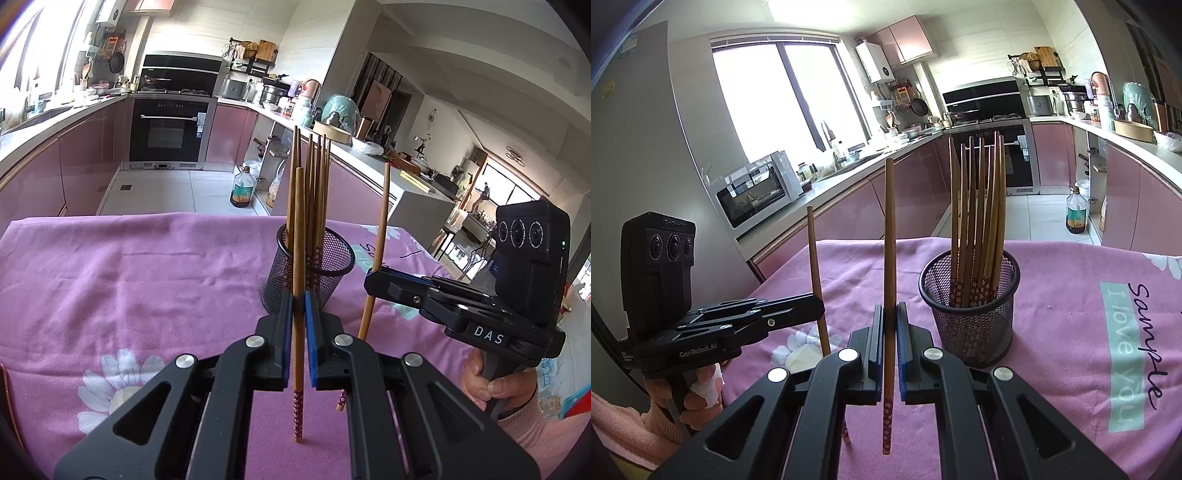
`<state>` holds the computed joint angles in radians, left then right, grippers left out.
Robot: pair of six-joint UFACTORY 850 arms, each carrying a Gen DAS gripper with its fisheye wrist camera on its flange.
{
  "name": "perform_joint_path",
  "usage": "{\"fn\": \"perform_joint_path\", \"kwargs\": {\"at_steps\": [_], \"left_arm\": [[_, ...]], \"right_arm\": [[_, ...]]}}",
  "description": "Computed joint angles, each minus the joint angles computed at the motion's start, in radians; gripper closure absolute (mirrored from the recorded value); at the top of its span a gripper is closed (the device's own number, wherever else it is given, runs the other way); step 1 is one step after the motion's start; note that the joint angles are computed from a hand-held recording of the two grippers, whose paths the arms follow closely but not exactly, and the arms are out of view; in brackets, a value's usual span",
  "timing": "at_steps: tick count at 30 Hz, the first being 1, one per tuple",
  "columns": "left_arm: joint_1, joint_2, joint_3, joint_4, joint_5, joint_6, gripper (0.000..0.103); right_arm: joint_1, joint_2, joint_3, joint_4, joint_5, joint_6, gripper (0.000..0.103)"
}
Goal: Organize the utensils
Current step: 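Carry the chopstick upright over the black mesh cup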
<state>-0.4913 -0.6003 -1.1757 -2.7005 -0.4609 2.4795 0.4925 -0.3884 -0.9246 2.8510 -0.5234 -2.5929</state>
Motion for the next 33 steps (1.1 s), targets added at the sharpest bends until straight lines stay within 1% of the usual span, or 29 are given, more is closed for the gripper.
{"fn": "perform_joint_path", "kwargs": {"at_steps": [14,33], "left_arm": [[-0.001,0.009,-0.002,0.008,-0.01,-0.001,0.096],[-0.006,0.024,-0.016,-0.009,-0.02,0.037,0.096]], "right_arm": [[-0.007,0.016,0.003,0.032,-0.007,-0.037,0.098],[-0.019,0.038,0.001,0.056,-0.024,-0.078,0.098]]}}
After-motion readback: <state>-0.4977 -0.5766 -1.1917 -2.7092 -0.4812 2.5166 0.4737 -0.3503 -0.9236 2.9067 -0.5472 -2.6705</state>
